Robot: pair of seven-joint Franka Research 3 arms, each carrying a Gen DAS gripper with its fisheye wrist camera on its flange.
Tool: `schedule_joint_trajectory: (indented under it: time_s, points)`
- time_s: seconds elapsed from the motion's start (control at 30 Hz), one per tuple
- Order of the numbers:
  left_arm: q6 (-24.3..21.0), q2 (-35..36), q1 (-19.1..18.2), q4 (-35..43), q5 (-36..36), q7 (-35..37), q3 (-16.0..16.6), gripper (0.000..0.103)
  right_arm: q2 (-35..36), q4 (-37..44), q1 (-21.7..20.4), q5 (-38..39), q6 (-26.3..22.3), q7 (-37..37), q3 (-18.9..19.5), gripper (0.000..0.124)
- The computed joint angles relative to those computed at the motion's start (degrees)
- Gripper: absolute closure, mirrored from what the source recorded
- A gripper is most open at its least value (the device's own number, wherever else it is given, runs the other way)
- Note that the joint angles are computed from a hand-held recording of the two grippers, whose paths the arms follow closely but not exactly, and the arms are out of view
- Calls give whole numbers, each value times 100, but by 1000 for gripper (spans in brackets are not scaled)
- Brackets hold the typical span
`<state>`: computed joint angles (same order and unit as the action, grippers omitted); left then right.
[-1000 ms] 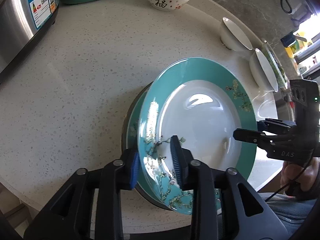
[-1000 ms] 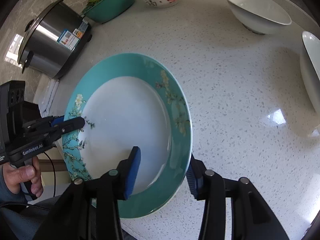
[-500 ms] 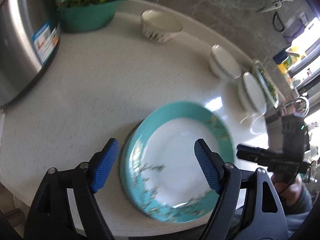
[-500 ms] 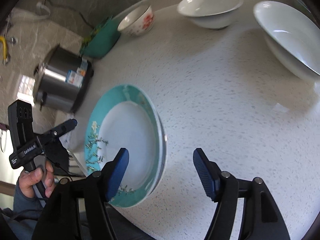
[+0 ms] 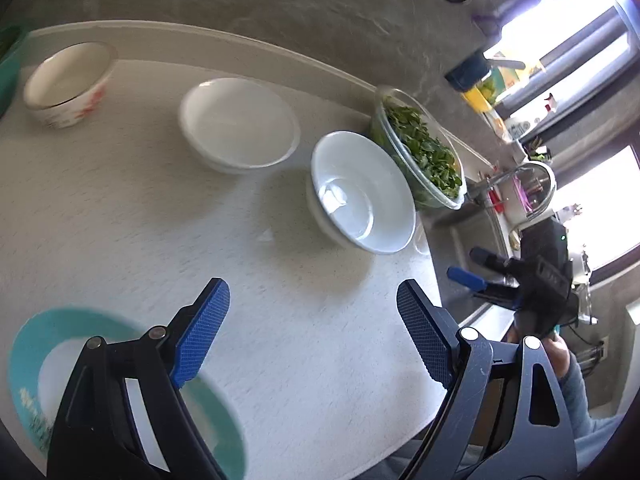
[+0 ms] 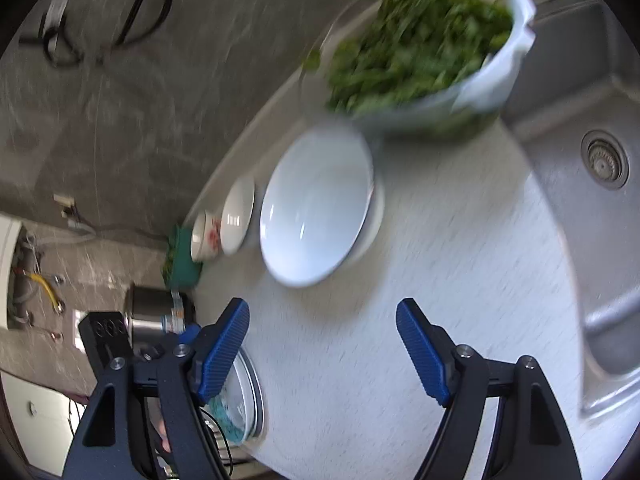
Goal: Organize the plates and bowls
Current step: 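Move both grippers to the large white bowl and close on its rim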
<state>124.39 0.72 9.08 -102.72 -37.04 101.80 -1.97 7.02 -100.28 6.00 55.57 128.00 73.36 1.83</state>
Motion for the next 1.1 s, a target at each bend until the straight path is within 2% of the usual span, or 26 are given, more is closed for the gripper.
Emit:
schedule_joint_trajectory:
  time_s: [0.1, 0.2, 0.3, 0.4, 0.6, 0.67, 0.8, 0.83, 1.1]
  points:
    - [-90, 824, -179, 998, 973, -690, -176, 18, 366, 550, -85, -239, -93, 126, -63, 45]
    - [-175, 1521, -268, 1808, 1559, -1014, -367, 18, 814, 1127, -176, -409, -421, 207, 13, 45]
    - [-319, 2011, -226, 2330, 1767, -1194, -540, 20, 1193, 1516, -275, -402, -685, 248, 146, 47]
    - [-491, 2527, -170, 2906, 1864, -1369, -705, 28, 1529, 1857, -339, -438, -797, 348, 246, 51]
    - [-605, 3006, -82, 3343, 1993, -1502, -848, 32, 1916, 2311, -358, -591, -806, 494, 395, 59]
    - [-690, 3245, -87, 3641, 2046, -1556, -896, 38, 2083, 2535, -339, -687, -837, 591, 431, 61]
    - [-866, 3524, -40, 3978, 2086, -1563, -964, 61, 2201, 2672, -351, -801, -825, 701, 479, 64]
    - [-921, 3592, -38, 4069, 2106, -1569, -972, 64, 2275, 2759, -322, -852, -809, 773, 483, 64]
    - [-1000, 3802, 65, 4294, 2090, -1544, -1042, 64, 2589, 3148, -282, -1136, -844, 1036, 545, 69]
